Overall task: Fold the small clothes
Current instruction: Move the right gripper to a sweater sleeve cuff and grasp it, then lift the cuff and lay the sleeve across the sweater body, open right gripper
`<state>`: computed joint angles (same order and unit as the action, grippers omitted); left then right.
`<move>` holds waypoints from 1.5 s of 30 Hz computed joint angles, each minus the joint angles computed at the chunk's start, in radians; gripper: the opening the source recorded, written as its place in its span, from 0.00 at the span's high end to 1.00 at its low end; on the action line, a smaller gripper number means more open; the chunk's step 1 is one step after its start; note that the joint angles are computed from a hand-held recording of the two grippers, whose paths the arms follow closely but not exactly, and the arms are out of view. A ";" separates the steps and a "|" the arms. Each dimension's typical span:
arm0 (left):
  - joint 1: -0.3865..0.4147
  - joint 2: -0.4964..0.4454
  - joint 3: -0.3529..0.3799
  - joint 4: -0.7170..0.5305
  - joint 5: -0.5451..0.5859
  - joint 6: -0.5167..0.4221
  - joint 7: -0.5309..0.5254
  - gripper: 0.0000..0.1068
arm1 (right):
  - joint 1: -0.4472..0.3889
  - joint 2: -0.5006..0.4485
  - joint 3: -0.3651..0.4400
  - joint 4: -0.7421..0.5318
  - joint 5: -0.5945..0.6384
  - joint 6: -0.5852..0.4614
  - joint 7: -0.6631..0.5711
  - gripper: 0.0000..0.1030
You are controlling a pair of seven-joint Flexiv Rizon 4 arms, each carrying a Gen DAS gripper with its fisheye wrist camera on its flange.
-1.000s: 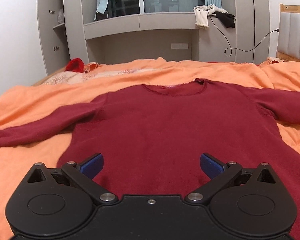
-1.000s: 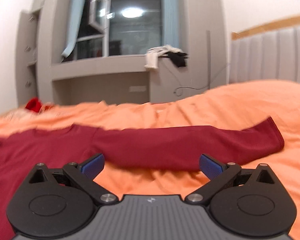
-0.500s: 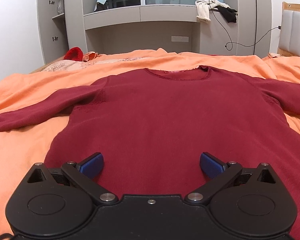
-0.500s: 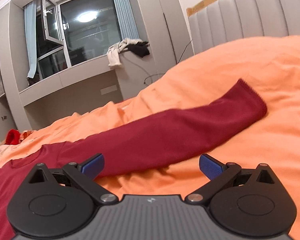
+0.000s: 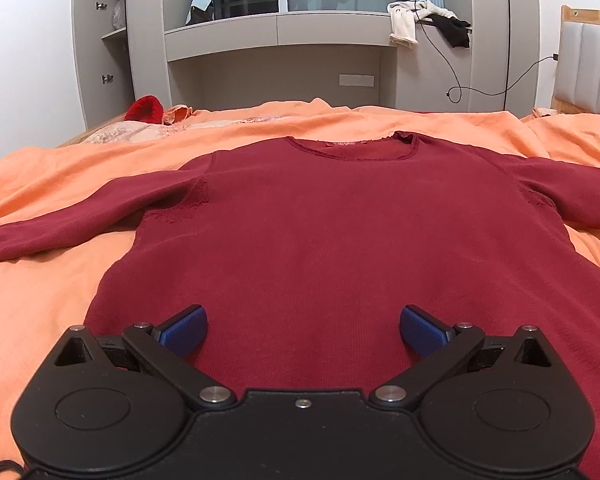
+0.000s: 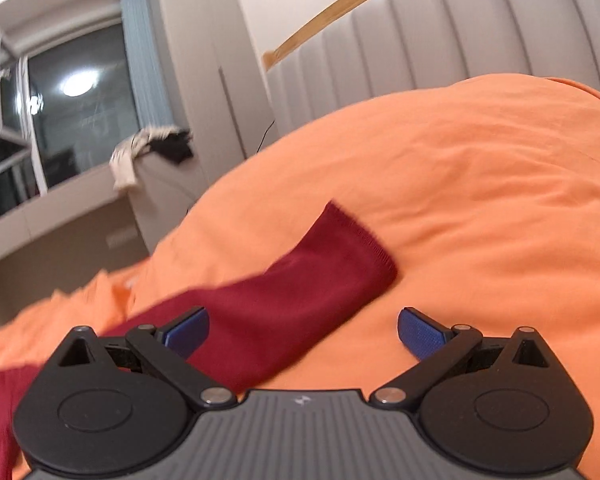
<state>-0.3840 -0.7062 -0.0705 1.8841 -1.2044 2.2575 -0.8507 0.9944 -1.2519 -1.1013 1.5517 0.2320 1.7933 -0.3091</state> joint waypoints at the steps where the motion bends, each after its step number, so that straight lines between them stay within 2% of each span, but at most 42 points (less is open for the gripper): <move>1: -0.005 -0.003 0.002 -0.005 -0.010 0.008 0.006 0.04 | -0.011 -0.011 -0.003 -0.013 0.011 0.007 0.013 0.08; 4: -0.013 -0.010 -0.003 -0.016 -0.034 0.045 0.019 0.04 | -0.020 -0.031 -0.019 -0.032 0.024 -0.016 0.043 0.24; 8: 0.004 -0.002 -0.017 -0.006 -0.009 0.096 -0.021 0.04 | -0.036 -0.049 -0.039 -0.051 0.008 -0.048 0.104 0.37; 11: 0.009 -0.003 -0.016 -0.008 -0.011 0.153 -0.043 0.04 | -0.072 -0.041 -0.021 -0.075 -0.029 -0.066 0.146 0.51; 13: 0.018 -0.002 -0.023 -0.011 -0.019 0.183 -0.051 0.04 | -0.088 -0.040 -0.015 -0.089 -0.053 -0.087 0.175 0.72; 16: 0.032 0.002 -0.041 -0.022 -0.062 0.217 -0.053 0.04 | -0.107 -0.033 0.001 -0.096 -0.096 -0.080 0.198 0.89; 21: 0.057 -0.005 -0.081 -0.056 -0.146 0.270 -0.008 0.04 | -0.063 -0.064 -0.066 -0.081 -0.105 -0.043 0.180 0.92; 27: 0.090 0.030 -0.103 -0.021 -0.140 0.259 -0.049 0.04 | -0.014 -0.106 -0.162 -0.147 -0.007 0.089 0.113 0.92; 30: 0.098 0.051 -0.093 0.009 -0.118 0.242 -0.100 0.04 | -0.015 -0.078 -0.136 -0.202 -0.001 0.185 0.056 0.92; 35: 0.110 0.077 -0.079 0.039 -0.127 0.215 -0.152 0.04 | -0.017 -0.047 -0.113 -0.307 -0.077 0.291 -0.073 0.92; 38: 0.117 0.092 -0.070 0.057 -0.129 0.202 -0.188 0.04 | -0.052 -0.006 -0.032 -0.401 -0.186 0.319 -0.110 0.92; 42: 0.125 0.106 -0.055 0.082 -0.113 0.188 -0.239 0.04 | -0.164 0.046 0.181 -0.565 -0.446 0.312 -0.090 0.92; 44: 0.127 0.113 -0.048 0.096 -0.101 0.177 -0.260 0.04 | -0.232 0.039 0.293 -0.673 -0.571 0.285 -0.067 0.92; 45: 0.126 0.114 -0.045 0.099 -0.101 0.176 -0.263 0.04 | -0.244 0.037 0.325 -0.695 -0.611 0.284 -0.065 0.92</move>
